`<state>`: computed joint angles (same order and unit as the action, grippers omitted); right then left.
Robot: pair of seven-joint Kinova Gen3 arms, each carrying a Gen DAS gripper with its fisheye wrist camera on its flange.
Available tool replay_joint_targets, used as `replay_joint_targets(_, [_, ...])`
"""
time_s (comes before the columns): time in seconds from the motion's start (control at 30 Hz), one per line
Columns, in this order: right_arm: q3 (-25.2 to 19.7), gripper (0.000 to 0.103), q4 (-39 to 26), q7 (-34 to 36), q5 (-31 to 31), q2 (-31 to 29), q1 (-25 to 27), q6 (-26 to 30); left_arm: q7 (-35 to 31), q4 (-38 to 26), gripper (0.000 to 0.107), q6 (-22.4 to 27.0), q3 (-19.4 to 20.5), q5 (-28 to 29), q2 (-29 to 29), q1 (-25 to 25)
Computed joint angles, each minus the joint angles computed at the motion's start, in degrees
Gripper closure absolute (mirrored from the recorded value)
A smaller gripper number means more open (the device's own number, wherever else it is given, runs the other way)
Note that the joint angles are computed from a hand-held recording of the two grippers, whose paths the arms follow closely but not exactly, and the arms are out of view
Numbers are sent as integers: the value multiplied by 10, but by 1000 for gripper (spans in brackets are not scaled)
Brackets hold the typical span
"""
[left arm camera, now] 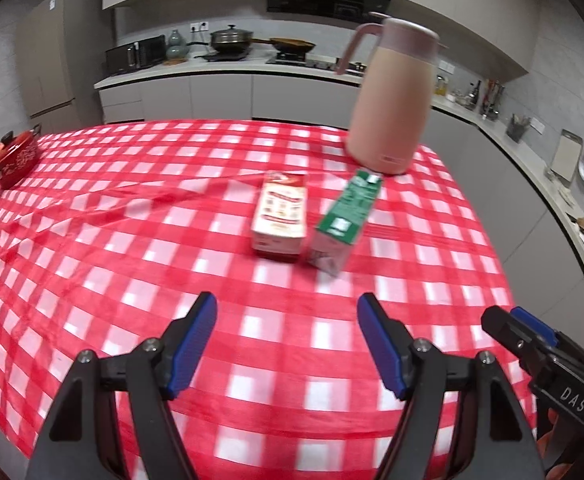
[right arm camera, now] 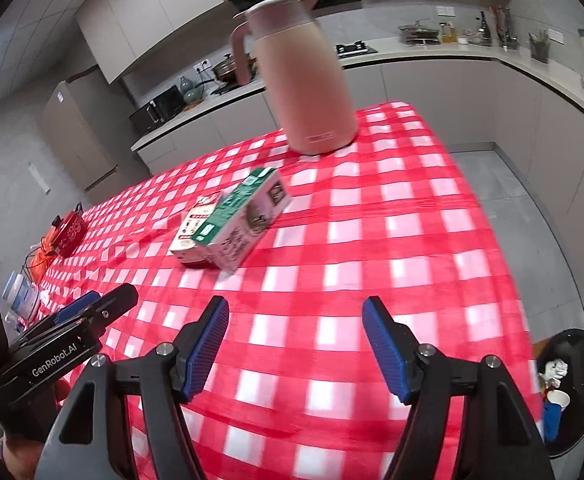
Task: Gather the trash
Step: 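Move both tools back over the table toward the two cartons, then grasp the white nut-milk carton with the left tool while the right tool grasps the green carton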
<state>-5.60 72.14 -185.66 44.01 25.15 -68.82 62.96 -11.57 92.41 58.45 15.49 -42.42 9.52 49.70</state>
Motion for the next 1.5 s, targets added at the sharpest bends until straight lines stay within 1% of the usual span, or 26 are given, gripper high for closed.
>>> replay_joint_targets(0.1, [1, 32, -38, 24, -9, 26, 3, 3, -11, 13, 33, -14, -6, 8, -6, -16])
replay_joint_targets(0.2, [9, 32, -78, 52, -27, 52, 5, 7, -22, 25, 33, -27, -9, 15, -11, -32])
replay_joint_targets(0.33, [23, 32, -117, 84, -54, 81, 7, 6, -46, 35, 33, -46, -12, 32, -15, -55])
replay_joint_targets(0.53, [43, 32, -177, 129, -100, 126, 20, 0, -81, 42, 33, -71, -17, 48, -14, -80])
replay_joint_targets(0.67, [57, 31, -234, 164, -129, 162, 28, 7, -106, 43, 33, -88, -24, 65, -10, -96])
replay_joint_targets(0.87, [77, 31, -336, 217, -170, 223, 41, 35, -136, 46, 33, -110, -36, 87, -5, -117])
replay_joint_targets(0.97, [87, 31, -385, 237, -188, 251, 45, 58, -145, 46, 33, -117, -42, 93, -1, -123])
replay_joint_targets(1.13, [99, 31, -417, 248, -210, 271, 53, 75, -161, 41, 33, -125, -47, 104, 6, -129])
replay_joint_targets(1.23, [102, 31, -418, 250, -219, 274, 57, 79, -172, 35, 33, -129, -50, 110, 12, -130])
replay_joint_targets(1.43, [110, 32, -354, 226, -210, 242, 52, 65, -192, 21, 33, -138, -54, 124, 23, -125])
replay_joint_targets(1.5, [112, 32, -321, 208, -200, 225, 48, 60, -199, 17, 33, -142, -54, 127, 27, -122])
